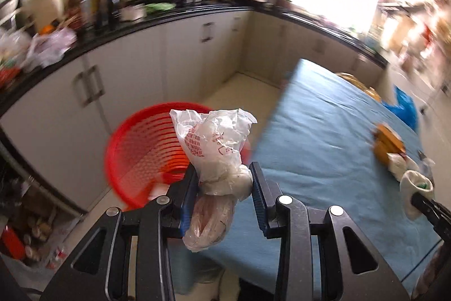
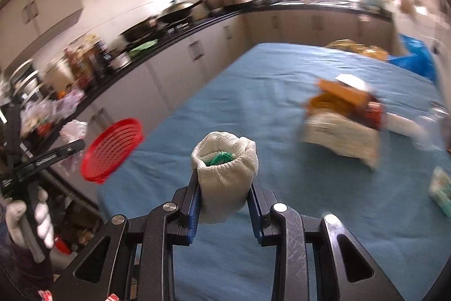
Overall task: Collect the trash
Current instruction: 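Carry both bags to the red basket and release them inside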
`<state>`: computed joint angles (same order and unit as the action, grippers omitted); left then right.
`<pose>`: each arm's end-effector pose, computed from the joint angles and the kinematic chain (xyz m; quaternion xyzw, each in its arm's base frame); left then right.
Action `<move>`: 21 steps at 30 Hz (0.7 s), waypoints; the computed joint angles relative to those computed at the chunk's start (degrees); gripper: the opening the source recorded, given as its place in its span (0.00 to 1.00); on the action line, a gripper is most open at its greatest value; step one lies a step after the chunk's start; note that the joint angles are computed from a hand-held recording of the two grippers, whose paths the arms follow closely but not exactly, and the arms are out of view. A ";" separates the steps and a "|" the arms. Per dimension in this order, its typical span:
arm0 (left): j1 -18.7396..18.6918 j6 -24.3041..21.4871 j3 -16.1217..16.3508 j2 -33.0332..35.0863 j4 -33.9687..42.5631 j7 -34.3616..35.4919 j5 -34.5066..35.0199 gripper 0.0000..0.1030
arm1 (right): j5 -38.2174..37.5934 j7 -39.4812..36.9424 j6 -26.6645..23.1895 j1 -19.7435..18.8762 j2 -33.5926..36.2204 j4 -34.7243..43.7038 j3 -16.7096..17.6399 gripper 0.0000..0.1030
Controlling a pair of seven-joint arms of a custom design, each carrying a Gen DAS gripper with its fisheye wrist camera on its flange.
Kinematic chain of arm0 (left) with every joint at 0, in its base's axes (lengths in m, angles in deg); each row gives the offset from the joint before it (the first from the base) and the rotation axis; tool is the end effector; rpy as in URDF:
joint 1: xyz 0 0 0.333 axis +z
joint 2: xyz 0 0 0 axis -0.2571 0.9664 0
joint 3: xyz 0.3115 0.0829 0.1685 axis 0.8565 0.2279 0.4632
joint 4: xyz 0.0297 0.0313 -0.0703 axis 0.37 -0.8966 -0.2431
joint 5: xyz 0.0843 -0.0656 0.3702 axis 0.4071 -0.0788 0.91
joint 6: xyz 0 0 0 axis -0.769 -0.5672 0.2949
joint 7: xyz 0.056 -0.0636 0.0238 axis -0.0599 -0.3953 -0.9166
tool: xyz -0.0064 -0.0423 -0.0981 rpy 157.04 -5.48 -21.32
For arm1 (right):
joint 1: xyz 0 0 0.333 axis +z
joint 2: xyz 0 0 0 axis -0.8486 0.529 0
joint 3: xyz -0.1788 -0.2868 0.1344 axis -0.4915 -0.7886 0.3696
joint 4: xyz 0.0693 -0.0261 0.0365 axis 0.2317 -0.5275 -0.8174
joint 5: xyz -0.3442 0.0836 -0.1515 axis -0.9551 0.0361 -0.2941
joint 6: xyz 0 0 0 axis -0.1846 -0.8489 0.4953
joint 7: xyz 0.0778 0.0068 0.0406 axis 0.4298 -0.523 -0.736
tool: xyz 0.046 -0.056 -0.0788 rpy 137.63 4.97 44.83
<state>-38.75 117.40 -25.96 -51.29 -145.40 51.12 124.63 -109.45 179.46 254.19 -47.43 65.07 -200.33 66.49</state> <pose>0.5406 -0.3738 0.5495 -0.6654 0.6371 -0.3182 0.2238 0.5217 0.1741 0.5379 -0.6140 0.6657 -0.2052 0.3713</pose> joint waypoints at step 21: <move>4.36 8.47 4.98 0.95 -4.20 5.66 -12.34 0.55 | 48.07 -44.58 -11.56 1.40 35.46 44.78 15.28 0.54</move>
<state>-34.39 125.87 -20.99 -50.34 -149.60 56.78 112.29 -61.37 134.88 242.63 -46.03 100.53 -155.56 81.77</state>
